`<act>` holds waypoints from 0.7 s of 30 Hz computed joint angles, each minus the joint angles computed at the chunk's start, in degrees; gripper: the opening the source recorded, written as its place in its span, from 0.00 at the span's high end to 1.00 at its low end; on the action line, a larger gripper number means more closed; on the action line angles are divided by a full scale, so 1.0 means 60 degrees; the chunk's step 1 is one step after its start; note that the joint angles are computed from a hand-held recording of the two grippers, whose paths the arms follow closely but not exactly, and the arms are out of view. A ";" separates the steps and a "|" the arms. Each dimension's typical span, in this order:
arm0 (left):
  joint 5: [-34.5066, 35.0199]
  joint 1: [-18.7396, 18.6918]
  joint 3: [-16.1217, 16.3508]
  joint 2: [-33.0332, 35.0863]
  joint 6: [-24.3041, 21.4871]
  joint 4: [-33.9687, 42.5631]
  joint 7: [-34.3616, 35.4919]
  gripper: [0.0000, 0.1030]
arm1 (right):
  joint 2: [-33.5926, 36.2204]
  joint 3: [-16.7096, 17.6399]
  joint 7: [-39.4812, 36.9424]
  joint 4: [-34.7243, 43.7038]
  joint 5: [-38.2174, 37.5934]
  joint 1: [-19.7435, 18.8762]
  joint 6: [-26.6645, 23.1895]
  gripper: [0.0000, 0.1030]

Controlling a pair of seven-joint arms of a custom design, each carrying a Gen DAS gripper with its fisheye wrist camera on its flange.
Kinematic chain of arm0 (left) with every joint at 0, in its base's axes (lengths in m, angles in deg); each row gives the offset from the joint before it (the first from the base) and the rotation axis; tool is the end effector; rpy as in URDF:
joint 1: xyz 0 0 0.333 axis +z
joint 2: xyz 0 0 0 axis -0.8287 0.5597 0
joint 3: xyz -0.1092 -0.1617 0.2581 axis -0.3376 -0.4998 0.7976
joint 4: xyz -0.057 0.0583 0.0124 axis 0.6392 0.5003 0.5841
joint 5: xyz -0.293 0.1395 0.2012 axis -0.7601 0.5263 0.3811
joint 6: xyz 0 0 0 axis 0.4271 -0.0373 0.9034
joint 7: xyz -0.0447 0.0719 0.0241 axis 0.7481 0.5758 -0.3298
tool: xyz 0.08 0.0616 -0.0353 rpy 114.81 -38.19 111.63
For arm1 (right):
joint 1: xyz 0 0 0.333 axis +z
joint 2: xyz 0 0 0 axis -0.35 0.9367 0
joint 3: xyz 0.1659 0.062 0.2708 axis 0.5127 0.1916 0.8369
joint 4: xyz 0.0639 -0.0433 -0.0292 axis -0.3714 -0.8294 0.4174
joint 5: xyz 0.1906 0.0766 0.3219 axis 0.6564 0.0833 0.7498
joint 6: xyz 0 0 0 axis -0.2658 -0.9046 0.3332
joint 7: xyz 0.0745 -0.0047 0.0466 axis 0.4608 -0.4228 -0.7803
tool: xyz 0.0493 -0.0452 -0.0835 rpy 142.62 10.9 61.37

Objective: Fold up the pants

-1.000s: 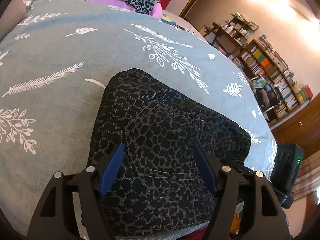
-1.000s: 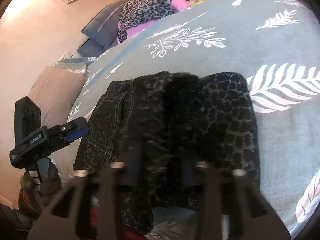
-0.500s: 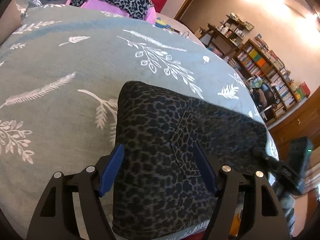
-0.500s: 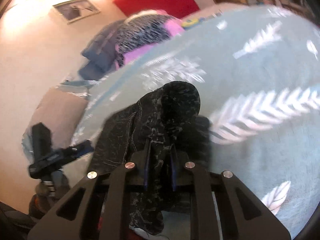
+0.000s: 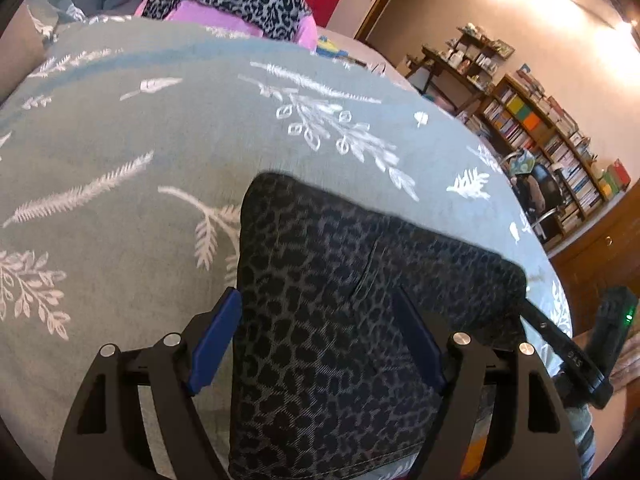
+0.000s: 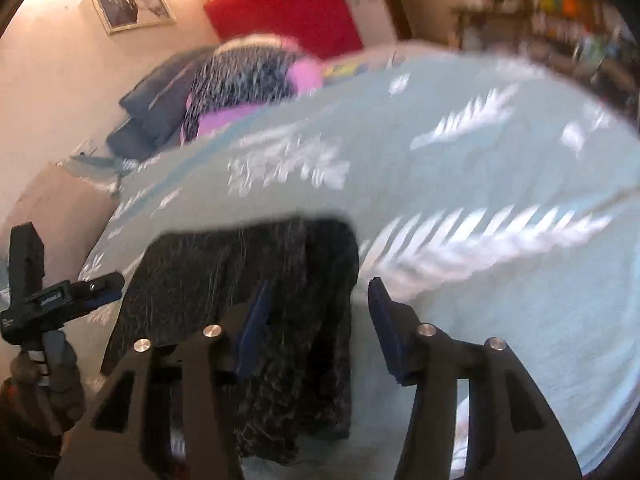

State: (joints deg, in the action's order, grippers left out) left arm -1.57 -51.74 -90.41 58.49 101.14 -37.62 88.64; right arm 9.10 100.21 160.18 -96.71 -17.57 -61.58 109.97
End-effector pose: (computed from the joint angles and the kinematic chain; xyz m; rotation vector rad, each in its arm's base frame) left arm 0.6503 -0.0645 0.3760 -2.0716 1.8543 -1.0280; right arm 0.6797 0.0230 0.3378 -1.6273 1.5662 -0.3031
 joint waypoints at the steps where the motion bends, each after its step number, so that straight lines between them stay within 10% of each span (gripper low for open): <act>1: 0.0039 -0.0027 0.0015 0.0010 0.0017 0.0058 -0.0022 0.25 | 0.0026 0.0149 -0.0046 -0.0055 -0.0030 -0.0103 0.0172 0.49; 8: 0.0389 -0.0235 -0.0021 0.0495 0.0060 0.0826 -0.0249 0.25 | 0.0873 0.1004 -0.0529 0.0455 -0.0804 -0.0131 -0.0229 0.50; 14: 0.1257 -0.0656 0.0360 0.1218 0.0230 0.1474 -0.0896 0.25 | 0.1196 -0.0632 -0.0475 0.1956 0.0072 0.1638 -0.0958 0.51; 21: 0.2422 -0.0976 0.0832 0.2051 0.0565 0.1892 -0.1851 0.25 | 0.2266 -0.0751 -0.1461 0.2996 0.0863 0.1925 -0.1467 0.54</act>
State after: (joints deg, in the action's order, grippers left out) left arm 12.96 -57.60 -85.42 70.80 104.53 -26.27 77.54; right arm 22.69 95.71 151.41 -78.73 -12.39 -50.03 101.16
